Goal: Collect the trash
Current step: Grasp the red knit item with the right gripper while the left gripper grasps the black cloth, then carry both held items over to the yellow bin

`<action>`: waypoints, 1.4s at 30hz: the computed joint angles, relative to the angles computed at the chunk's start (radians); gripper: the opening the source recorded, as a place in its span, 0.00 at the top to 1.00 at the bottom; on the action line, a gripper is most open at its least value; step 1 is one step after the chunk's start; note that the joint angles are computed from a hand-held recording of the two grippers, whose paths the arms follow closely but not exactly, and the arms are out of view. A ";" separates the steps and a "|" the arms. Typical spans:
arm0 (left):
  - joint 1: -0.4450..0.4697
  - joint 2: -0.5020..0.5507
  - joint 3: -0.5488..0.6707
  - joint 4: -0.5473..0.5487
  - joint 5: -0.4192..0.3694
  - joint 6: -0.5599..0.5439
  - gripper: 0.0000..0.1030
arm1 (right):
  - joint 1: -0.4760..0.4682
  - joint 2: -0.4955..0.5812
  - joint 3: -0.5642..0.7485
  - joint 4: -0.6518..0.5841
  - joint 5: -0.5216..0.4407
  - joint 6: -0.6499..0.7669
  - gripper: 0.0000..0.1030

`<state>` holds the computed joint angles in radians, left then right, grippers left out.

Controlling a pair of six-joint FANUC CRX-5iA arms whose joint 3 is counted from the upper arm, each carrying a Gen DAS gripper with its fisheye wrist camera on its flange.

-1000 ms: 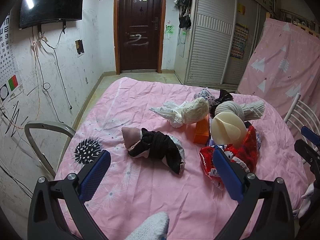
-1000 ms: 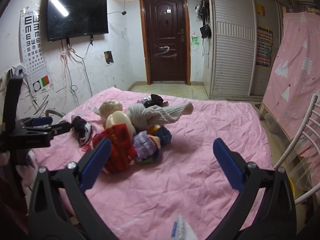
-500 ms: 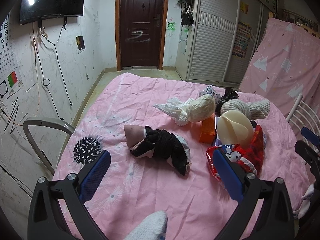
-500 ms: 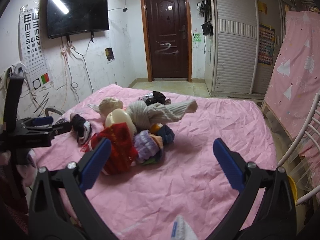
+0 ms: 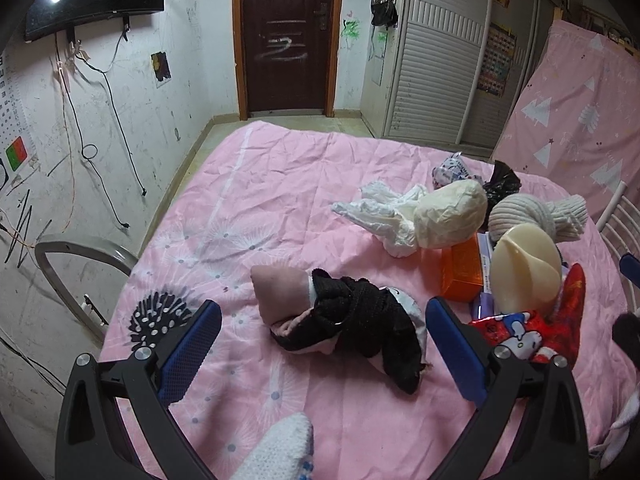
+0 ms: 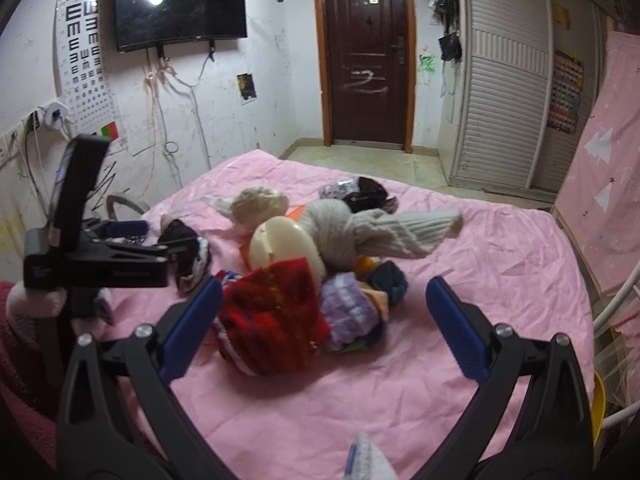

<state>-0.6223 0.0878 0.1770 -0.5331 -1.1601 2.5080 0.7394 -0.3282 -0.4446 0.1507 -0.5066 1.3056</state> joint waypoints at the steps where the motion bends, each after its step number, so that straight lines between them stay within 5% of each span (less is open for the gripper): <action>1: 0.010 0.001 -0.005 0.016 0.011 -0.008 0.10 | 0.002 0.005 0.014 -0.033 -0.013 0.032 0.06; 4: 0.032 -0.004 -0.024 0.047 0.052 -0.021 0.12 | -0.008 0.031 0.073 -0.172 -0.076 0.171 0.06; 7: 0.055 -0.010 -0.048 0.091 0.103 -0.049 0.30 | -0.006 0.052 0.097 -0.214 -0.115 0.219 0.06; 9: 0.053 -0.009 -0.052 0.089 0.114 -0.048 0.33 | -0.009 0.063 0.113 -0.236 -0.142 0.240 0.14; 15: 0.018 -0.008 -0.044 0.035 0.103 -0.017 0.49 | -0.018 0.093 0.134 -0.254 -0.192 0.247 0.54; 17: 0.005 -0.009 -0.039 0.013 0.098 0.002 0.51 | -0.031 0.086 0.131 -0.278 -0.183 0.258 0.76; 20: -0.003 -0.025 -0.046 0.011 0.104 0.021 0.51 | -0.040 0.061 0.111 -0.280 -0.153 0.250 0.80; 23: -0.017 -0.028 -0.034 -0.004 0.094 0.031 0.51 | -0.098 0.052 0.145 -0.408 -0.184 0.348 0.80; 32: -0.100 -0.012 0.042 -0.087 0.046 0.054 0.51 | -0.157 -0.005 0.115 -0.449 -0.150 0.365 0.80; 42: -0.185 0.085 0.205 -0.108 0.046 -0.026 0.51 | -0.357 -0.047 0.115 -0.619 -0.157 0.495 0.80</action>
<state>-0.8071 0.1728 0.3817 -0.6406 -1.1146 2.4824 0.3820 -0.3757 -0.3299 -0.4682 -0.6635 1.8004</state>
